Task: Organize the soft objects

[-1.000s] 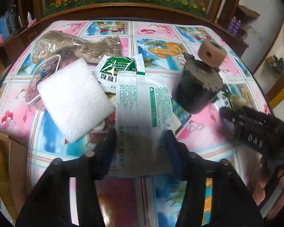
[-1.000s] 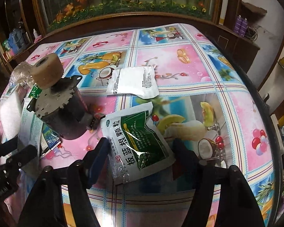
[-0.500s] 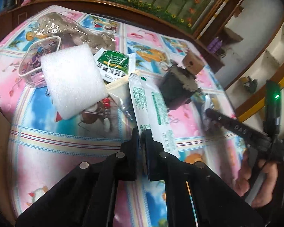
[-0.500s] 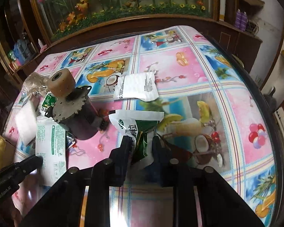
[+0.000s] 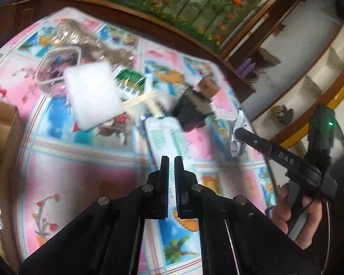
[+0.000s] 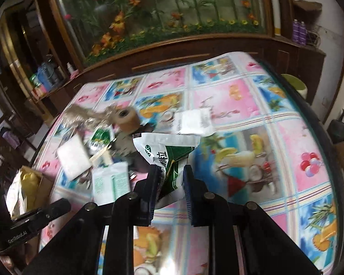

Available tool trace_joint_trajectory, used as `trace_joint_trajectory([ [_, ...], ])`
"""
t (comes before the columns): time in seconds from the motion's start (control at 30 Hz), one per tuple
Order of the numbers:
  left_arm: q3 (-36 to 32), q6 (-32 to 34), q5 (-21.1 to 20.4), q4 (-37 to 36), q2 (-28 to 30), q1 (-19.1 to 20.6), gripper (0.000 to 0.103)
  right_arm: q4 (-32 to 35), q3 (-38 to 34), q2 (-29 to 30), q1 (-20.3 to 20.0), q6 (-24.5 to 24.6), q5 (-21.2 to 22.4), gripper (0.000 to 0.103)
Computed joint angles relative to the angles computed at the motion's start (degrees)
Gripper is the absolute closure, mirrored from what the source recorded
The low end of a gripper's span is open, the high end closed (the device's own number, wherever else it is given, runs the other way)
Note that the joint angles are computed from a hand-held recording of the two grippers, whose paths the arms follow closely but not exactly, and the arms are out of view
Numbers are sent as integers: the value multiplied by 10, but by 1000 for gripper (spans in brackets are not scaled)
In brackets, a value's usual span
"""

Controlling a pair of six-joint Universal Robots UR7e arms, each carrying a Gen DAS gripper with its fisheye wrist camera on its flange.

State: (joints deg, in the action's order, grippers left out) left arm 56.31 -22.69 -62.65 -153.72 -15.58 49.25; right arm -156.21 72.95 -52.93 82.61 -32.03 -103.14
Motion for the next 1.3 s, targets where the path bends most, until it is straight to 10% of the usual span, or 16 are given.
trace_joint_trajectory([
  [0.27,-162,-24,13,177,77,10,63,65,-24,30,-1,-8,-23,81],
  [0.4,-214,-30,-4,203,103,13,63,113,-29,32,-2,2,-6,81],
  [0.47,-217,-32,-23,193,106,15,94,136,-37,31,-5,14,7,81],
  [0.53,-218,-40,-59,182,107,22,98,164,-51,34,-12,27,26,81],
  [1.3,224,-64,-54,-176,-138,-25,100,20,84,-10,31,-42,34,81],
])
